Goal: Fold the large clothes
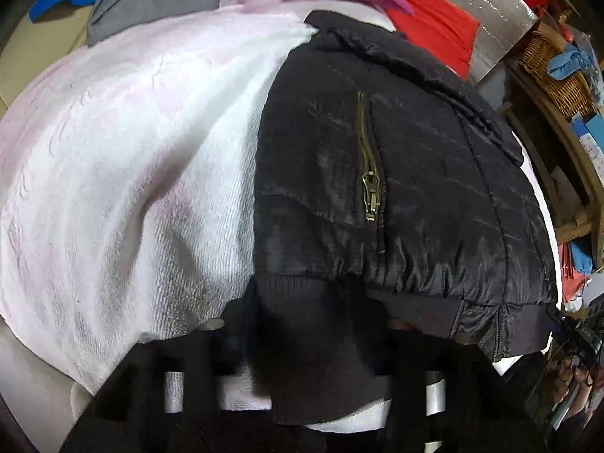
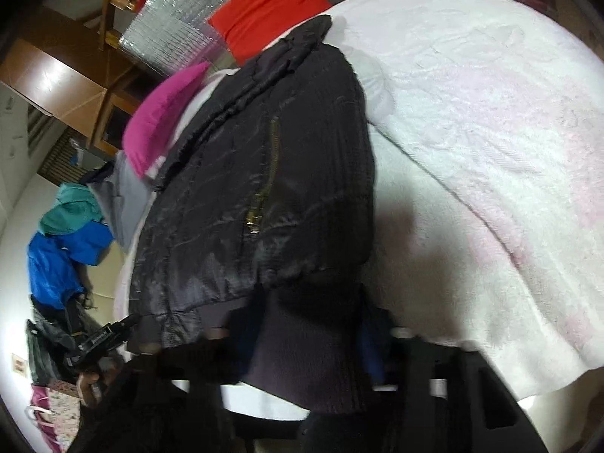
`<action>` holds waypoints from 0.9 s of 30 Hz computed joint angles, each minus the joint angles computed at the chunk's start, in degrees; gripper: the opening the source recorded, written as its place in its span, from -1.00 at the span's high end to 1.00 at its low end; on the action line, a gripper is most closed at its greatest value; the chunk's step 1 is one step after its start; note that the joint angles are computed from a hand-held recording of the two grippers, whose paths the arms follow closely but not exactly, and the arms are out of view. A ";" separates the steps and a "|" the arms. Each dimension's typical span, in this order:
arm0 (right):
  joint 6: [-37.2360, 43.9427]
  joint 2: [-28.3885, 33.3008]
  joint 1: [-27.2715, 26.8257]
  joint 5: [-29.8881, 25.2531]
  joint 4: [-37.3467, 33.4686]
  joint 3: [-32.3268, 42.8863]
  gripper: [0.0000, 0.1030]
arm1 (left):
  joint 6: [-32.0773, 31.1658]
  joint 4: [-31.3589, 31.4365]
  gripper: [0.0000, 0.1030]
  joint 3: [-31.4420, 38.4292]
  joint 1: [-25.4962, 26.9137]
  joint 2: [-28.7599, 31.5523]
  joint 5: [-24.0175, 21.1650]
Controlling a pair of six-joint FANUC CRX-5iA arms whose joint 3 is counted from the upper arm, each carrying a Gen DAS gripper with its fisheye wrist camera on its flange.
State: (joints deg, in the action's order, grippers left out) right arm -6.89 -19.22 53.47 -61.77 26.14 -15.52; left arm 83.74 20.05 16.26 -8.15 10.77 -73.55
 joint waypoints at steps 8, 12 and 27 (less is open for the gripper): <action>-3.65 -1.16 1.55 -0.12 3.71 -1.85 0.14 | -0.49 1.36 -0.24 -1.17 0.26 -0.66 0.66; -2.24 -0.72 0.99 2.32 2.36 -2.09 -0.21 | 0.51 -1.90 -0.31 0.61 -1.54 -0.01 0.82; -5.32 -5.59 7.23 -0.68 5.81 -3.07 0.84 | -5.52 -0.31 0.81 -5.46 -0.22 -8.86 3.39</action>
State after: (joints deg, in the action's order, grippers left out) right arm -12.21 -24.81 60.69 -62.44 31.95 -18.59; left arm 78.21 19.74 10.80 -8.38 1.90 -70.17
